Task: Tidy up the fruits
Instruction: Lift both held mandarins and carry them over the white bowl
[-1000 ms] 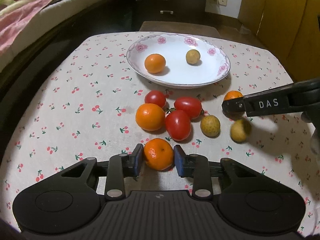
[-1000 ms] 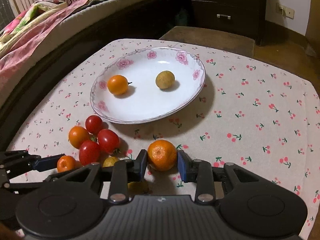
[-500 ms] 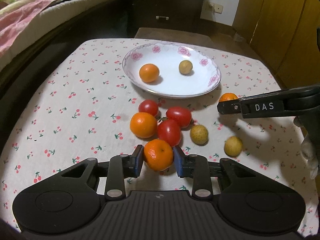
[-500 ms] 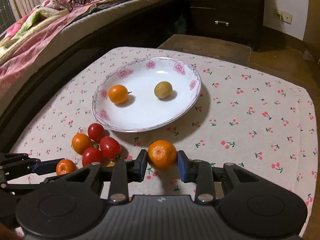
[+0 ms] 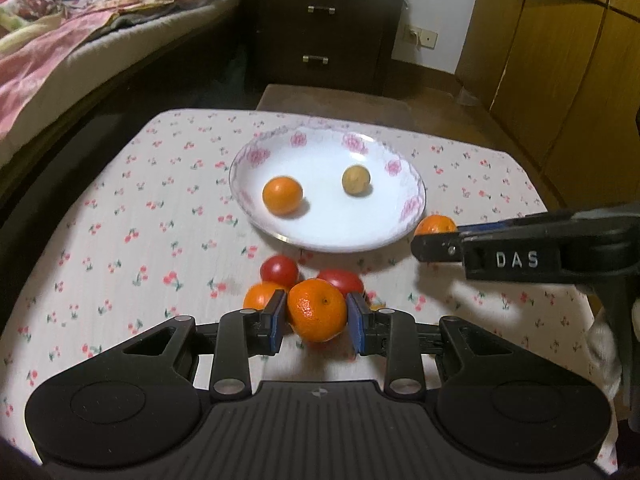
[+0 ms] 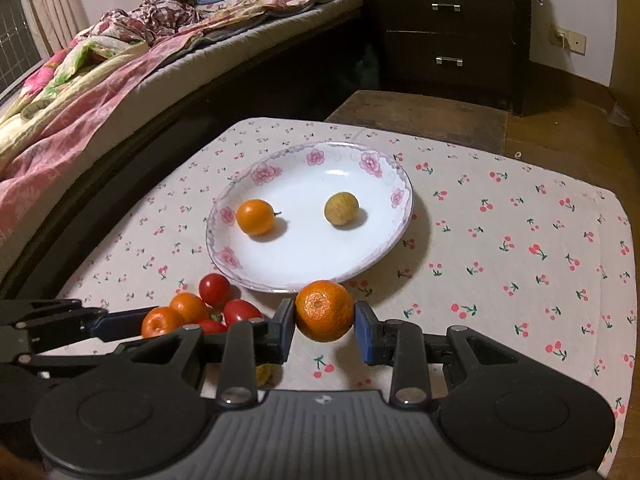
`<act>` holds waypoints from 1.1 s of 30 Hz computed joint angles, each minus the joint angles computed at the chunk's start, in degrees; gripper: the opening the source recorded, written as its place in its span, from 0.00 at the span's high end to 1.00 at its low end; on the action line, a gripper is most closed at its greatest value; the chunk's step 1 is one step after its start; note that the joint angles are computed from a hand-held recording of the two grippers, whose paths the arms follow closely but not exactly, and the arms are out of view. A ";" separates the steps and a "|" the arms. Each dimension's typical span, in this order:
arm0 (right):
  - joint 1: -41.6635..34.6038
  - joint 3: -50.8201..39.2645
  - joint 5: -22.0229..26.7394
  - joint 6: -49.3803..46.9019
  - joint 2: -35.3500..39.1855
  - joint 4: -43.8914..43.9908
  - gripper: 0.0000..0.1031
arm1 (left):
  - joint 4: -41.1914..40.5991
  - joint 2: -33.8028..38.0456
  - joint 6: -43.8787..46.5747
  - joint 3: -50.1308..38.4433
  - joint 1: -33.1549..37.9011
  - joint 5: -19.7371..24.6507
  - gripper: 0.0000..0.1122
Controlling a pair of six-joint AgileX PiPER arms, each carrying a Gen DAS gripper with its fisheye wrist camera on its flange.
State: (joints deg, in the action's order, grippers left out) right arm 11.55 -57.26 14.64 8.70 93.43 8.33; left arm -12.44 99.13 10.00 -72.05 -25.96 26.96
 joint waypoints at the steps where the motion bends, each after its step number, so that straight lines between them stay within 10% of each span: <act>1: 0.08 -0.21 -0.10 0.18 -0.02 -0.16 0.71 | -0.04 0.48 0.06 -0.76 0.00 0.10 0.65; 33: -4.22 -14.28 1.48 -1.36 12.39 0.73 0.71 | 6.24 19.34 -4.54 -26.41 -0.81 4.84 0.64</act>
State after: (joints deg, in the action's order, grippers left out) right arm 7.33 -71.55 16.12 7.33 105.82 9.06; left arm -6.19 118.46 5.45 -98.46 -26.77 31.80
